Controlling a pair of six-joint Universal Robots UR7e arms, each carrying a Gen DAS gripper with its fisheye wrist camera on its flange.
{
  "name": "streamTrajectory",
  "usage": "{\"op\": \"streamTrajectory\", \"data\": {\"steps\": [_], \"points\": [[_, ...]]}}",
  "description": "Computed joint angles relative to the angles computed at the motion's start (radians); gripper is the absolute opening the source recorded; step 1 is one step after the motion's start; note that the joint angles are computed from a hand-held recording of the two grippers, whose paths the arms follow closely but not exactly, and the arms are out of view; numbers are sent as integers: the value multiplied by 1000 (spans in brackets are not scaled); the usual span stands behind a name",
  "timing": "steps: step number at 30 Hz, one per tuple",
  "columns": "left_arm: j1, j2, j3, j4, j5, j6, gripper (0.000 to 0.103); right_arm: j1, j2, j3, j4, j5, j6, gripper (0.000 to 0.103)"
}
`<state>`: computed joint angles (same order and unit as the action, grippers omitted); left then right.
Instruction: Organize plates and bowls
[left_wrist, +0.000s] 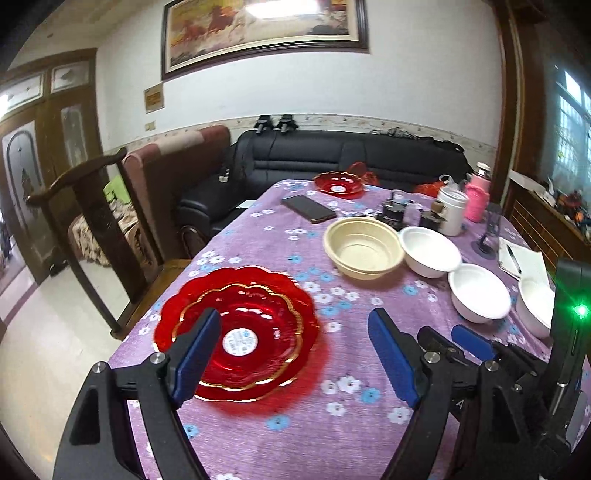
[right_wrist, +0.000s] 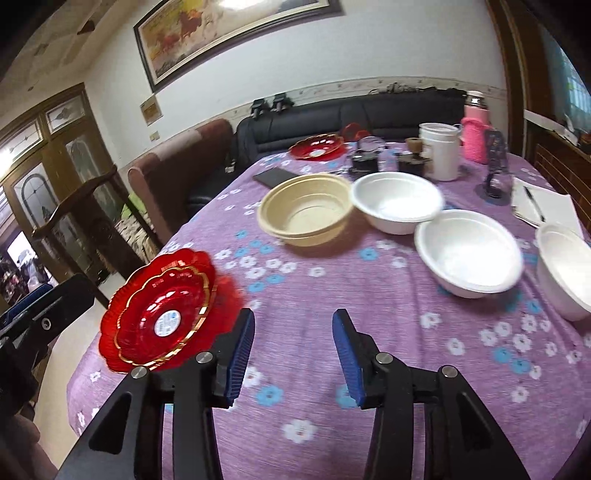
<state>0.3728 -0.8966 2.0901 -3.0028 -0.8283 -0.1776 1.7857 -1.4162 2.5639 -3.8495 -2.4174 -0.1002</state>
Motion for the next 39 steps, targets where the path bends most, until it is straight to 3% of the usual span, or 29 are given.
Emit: {"op": "streamTrajectory", "data": {"steps": [16,28,39], "points": [[-107,37,-6,-4,-44,33,82,-119,-250,124,10,56,-5,49],[-135,88,-34,19,-52,35,82,-180,-330,160,5,89,-30,53],[-96,149,-112,97,-88,26,82,-365,-496,192,116,207,-1,53]]}}
